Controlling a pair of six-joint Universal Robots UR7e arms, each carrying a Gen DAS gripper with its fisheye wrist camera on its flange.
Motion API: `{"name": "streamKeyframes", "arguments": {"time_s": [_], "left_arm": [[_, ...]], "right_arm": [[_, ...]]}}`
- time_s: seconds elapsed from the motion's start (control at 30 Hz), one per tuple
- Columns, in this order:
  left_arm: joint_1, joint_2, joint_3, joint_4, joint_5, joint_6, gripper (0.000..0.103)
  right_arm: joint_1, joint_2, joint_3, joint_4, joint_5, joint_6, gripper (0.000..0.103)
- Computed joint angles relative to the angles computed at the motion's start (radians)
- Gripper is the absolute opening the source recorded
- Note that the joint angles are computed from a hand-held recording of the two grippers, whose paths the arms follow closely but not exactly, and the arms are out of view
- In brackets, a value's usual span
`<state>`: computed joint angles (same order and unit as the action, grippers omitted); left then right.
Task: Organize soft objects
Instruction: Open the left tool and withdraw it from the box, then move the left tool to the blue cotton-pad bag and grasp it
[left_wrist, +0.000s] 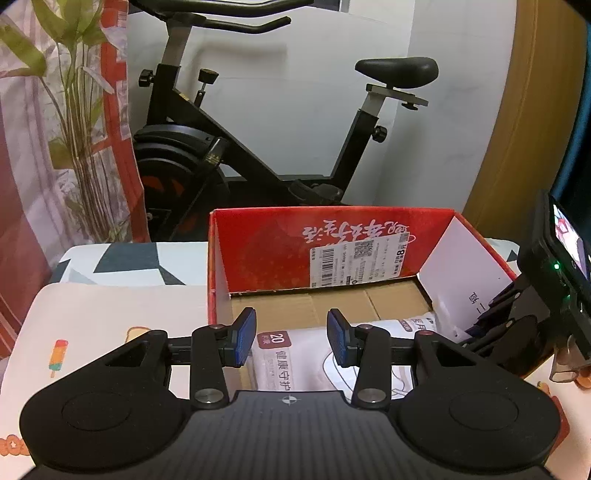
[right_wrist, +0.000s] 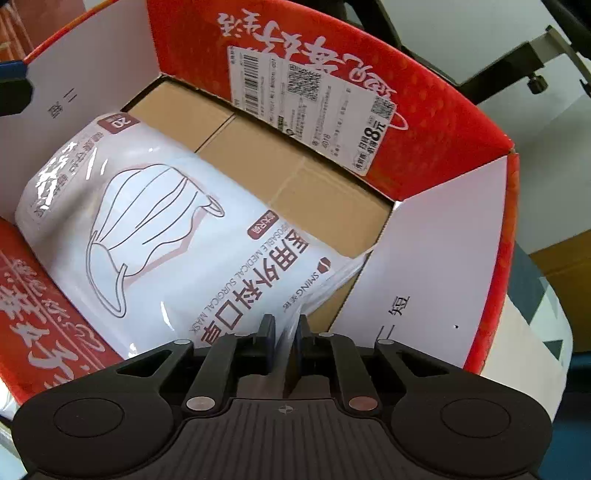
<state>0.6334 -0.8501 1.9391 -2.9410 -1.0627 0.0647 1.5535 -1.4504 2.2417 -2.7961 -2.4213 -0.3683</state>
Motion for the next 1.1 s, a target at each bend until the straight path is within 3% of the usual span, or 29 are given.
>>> {"name": "streamKeyframes", "arguments": {"time_s": [0.2,0.3,0.37,0.4,0.6,0.67,0.83,0.9,1.03,1.1], "left_arm": [[-0.014,-0.012,0.009,0.008,0.030,-0.004,0.045],[-0.024,-0.023,0.015,0.022,0.051,-0.012,0.045],[-0.034,-0.031,0.022,0.030,0.074,-0.014,0.051],[-0.040,-0.034,0.025,0.033,0.086,-0.015,0.053],[-0.077,-0.067,0.057,0.055,0.139,-0.024,0.057],[-0.092,-0.082,0.074,0.057,0.151,-0.032,0.060],[-0.123,-0.122,0.112,0.064,0.168,-0.068,0.066],[-0.137,-0.140,0.130,0.069,0.178,-0.082,0.071],[-0.162,-0.185,0.174,0.076,0.189,-0.114,0.088],[-0.176,-0.219,0.206,0.082,0.184,-0.133,0.090]], "right_arm": [[0.036,-0.020,0.044,-0.111,-0.022,-0.027,0.018],[0.062,-0.062,0.058,-0.116,-0.013,-0.021,0.029],[0.085,-0.091,0.073,-0.137,-0.008,-0.014,0.070],[0.093,-0.106,0.087,-0.168,0.004,-0.022,0.073],[0.144,-0.195,0.135,-0.198,0.021,0.056,0.074],[0.166,-0.218,0.149,-0.199,0.005,0.070,0.080],[0.214,-0.257,0.178,-0.225,-0.022,0.090,0.085],[0.229,-0.267,0.192,-0.240,-0.029,0.100,0.087],[0.265,-0.295,0.241,-0.293,-0.034,0.138,0.099],[0.284,-0.308,0.273,-0.309,-0.031,0.143,0.100]]}}
